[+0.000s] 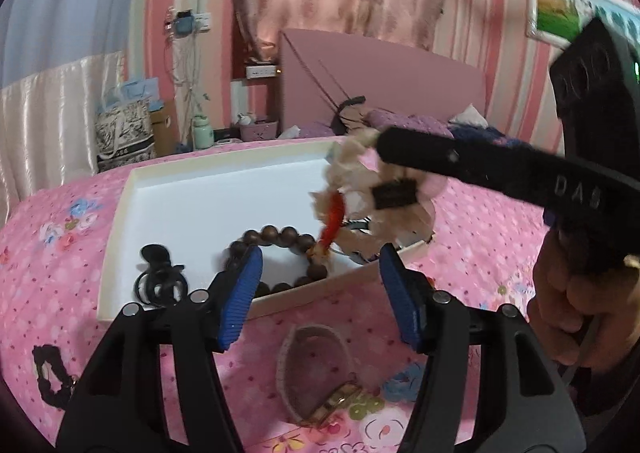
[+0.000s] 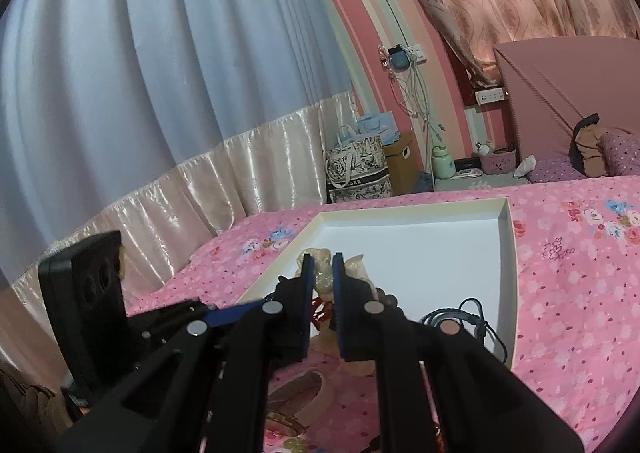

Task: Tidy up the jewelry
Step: 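Carry both bracelets into the white tray while both grippers open to release them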

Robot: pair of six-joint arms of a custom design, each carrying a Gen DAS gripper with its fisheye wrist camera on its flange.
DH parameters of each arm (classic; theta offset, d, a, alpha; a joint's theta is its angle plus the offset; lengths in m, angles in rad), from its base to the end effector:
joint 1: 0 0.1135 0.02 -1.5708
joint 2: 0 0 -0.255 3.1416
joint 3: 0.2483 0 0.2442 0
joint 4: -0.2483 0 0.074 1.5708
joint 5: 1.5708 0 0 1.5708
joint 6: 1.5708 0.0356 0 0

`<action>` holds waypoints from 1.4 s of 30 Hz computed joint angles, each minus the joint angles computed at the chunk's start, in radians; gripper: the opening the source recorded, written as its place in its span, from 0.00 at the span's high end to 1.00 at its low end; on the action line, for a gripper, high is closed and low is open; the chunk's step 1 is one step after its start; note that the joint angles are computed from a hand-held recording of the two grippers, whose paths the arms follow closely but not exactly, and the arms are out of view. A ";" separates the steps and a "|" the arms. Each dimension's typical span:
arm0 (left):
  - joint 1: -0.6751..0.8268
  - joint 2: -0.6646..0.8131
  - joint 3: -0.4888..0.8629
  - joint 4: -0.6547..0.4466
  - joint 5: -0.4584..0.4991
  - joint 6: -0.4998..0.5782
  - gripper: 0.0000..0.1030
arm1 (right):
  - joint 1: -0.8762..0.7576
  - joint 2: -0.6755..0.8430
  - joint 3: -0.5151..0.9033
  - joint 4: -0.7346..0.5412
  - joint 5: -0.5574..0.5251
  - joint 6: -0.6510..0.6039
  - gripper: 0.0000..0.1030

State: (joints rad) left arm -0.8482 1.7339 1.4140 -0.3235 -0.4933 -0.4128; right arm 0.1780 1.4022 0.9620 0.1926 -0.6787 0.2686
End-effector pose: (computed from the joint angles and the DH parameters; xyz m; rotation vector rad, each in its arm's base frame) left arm 0.2701 -0.2808 0.2844 0.1970 2.1245 -0.1936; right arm 0.3066 0.0779 0.2934 -0.4114 1.8145 0.9269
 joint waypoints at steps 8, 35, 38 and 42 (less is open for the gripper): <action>0.023 -0.009 -0.042 0.072 0.022 -0.005 1.00 | 0.005 -0.009 -0.004 -0.005 -0.010 -0.004 0.91; 0.086 -0.125 -0.144 0.067 -0.019 -0.016 0.98 | 0.001 0.173 0.131 -0.212 0.290 -0.054 0.51; 0.098 -0.116 -0.091 0.017 -0.025 -0.035 0.86 | -0.017 0.126 0.137 -0.250 0.318 -0.083 0.51; 0.122 -0.244 -0.136 -0.050 -0.075 -0.086 0.54 | -0.080 0.035 0.111 -0.314 0.288 -0.095 0.51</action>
State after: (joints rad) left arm -0.7264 1.4899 1.2779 -0.3735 -0.5679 -0.4987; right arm 0.0984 1.4367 1.0729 -0.1217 -0.3910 0.1732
